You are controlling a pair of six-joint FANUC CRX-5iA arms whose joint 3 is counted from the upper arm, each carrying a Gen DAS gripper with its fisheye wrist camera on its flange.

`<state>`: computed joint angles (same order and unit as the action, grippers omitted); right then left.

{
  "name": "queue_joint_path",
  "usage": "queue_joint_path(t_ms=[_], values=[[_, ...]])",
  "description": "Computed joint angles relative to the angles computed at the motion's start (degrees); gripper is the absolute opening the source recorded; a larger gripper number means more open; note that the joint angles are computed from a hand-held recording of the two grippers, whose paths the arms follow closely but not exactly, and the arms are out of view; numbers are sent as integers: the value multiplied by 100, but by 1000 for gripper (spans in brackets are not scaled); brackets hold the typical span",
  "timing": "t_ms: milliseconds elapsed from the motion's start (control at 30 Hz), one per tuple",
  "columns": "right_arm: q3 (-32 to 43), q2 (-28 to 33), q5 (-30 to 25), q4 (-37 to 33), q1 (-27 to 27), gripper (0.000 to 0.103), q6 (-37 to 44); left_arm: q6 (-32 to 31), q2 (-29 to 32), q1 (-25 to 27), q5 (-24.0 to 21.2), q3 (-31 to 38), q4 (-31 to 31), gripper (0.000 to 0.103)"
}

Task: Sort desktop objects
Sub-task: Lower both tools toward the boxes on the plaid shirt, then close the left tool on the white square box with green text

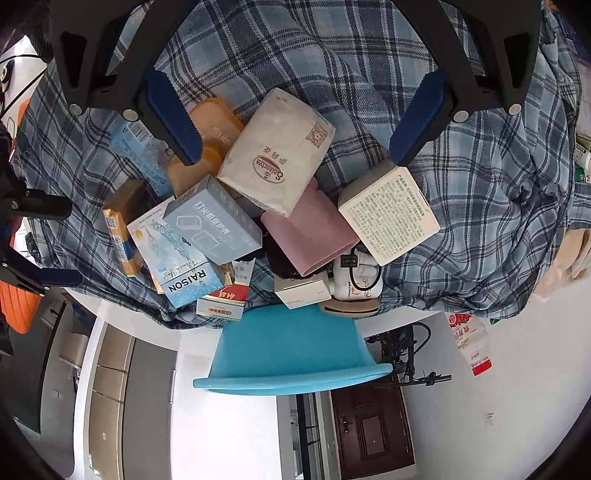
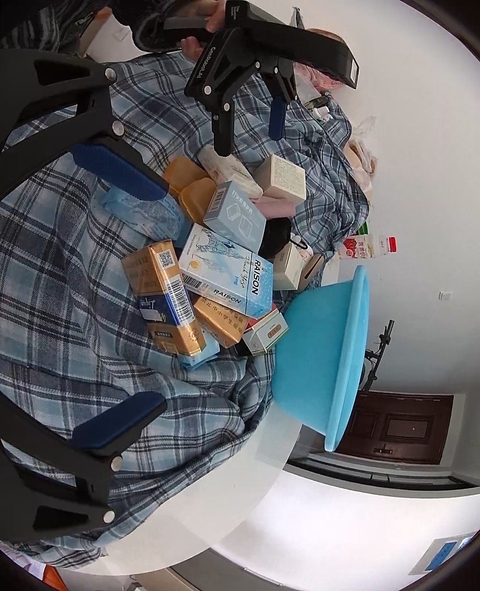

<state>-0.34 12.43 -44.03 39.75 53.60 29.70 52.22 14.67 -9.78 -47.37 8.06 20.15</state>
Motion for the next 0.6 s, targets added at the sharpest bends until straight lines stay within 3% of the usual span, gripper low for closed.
queue_joint_path(t_ms=[233,433,600], values=[[433,81,6,-1163,-252,103,972,-902,448,210,-777,325,797,103],[547,148,-172,-1323,-274,103,1130,-840,733,238,-1176,659,825,103],[601,217,-222,-1348,-272,103,1101,-718,589,326,-805,496,979,103]])
